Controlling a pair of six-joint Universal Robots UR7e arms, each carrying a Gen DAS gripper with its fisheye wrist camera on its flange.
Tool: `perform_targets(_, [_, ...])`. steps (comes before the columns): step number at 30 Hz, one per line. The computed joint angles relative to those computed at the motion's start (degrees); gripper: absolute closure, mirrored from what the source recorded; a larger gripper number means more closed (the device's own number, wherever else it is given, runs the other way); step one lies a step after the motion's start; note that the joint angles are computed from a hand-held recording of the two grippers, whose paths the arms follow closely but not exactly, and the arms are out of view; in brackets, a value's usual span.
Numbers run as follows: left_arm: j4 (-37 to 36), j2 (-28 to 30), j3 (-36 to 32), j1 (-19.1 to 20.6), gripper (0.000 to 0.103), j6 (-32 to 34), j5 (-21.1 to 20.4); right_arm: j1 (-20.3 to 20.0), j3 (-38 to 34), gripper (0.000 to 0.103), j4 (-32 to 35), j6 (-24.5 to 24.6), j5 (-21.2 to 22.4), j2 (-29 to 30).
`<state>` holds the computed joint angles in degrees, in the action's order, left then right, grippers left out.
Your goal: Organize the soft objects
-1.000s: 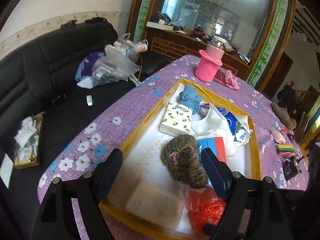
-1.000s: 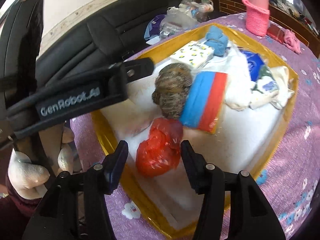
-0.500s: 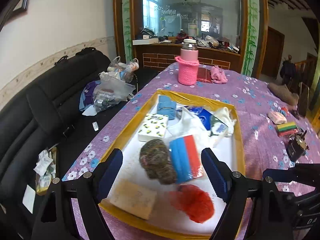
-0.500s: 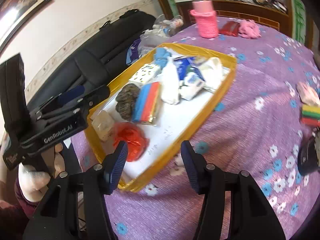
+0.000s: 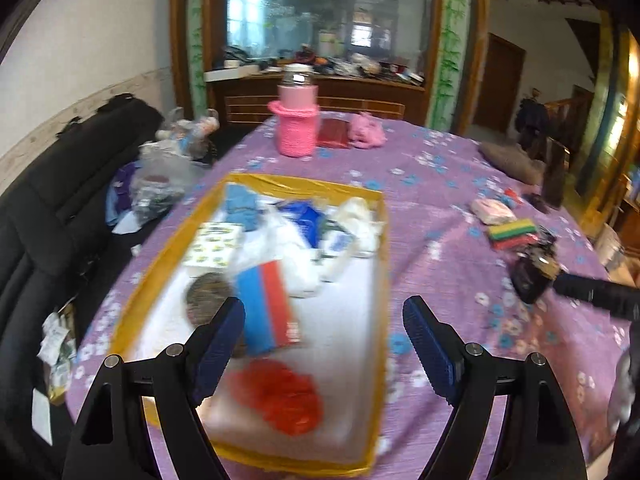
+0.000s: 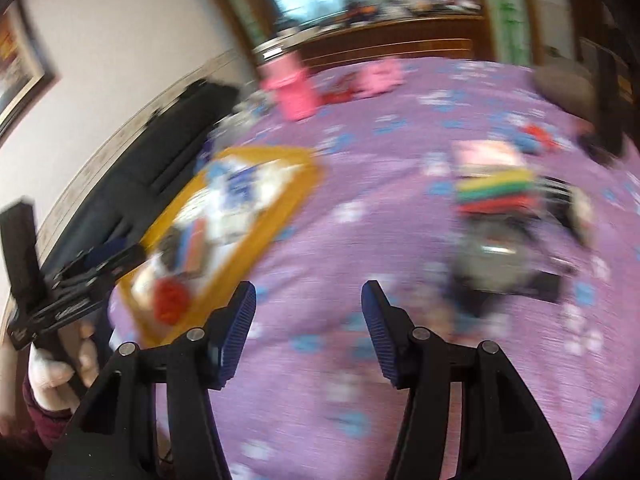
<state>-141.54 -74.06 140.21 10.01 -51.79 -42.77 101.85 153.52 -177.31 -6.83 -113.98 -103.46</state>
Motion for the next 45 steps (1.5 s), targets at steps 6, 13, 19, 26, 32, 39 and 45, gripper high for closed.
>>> perform_targets(6, [-10.4, 7.0, -3.5, 4.6, 0.021, 8.0, -8.5, -14.8, 0.9, 0.049, 6.8, -3.0, 2.5, -18.9])
perform_targets(13, [-14.5, 14.2, -9.0, 9.4, 0.021, 13.9, -15.4, -27.1, -2.3, 0.043, 9.8, -3.7, 12.6, -22.4])
perform_targets(19, [-19.0, 16.9, -11.1, 11.8, 0.021, 17.8, -16.9, -26.3, -11.8, 0.043, 13.6, -2.2, 12.0, -11.4])
perform_targets(26, [-21.6, 17.6, -11.3, 14.7, 0.021, 19.4, -17.5, -21.4, -28.1, 0.043, 24.4, 1.8, -0.4, 8.1])
perform_targets(32, [-23.4, 17.9, -11.9, 16.7, 0.021, 20.5, -18.6, -19.2, -36.2, 0.041, 32.1, 1.0, -3.9, 17.8])
perform_targets(39, [-23.6, 20.3, -14.1, 16.5, 0.021, 23.2, -18.2, -10.8, -33.7, 0.040, 42.7, -13.0, 3.1, 18.3])
perform_targets(45, [-20.7, 24.4, -19.3, 16.2, 0.021, 26.0, -16.8, -11.1, -28.6, 0.040, 34.5, -14.3, 2.9, 8.7])
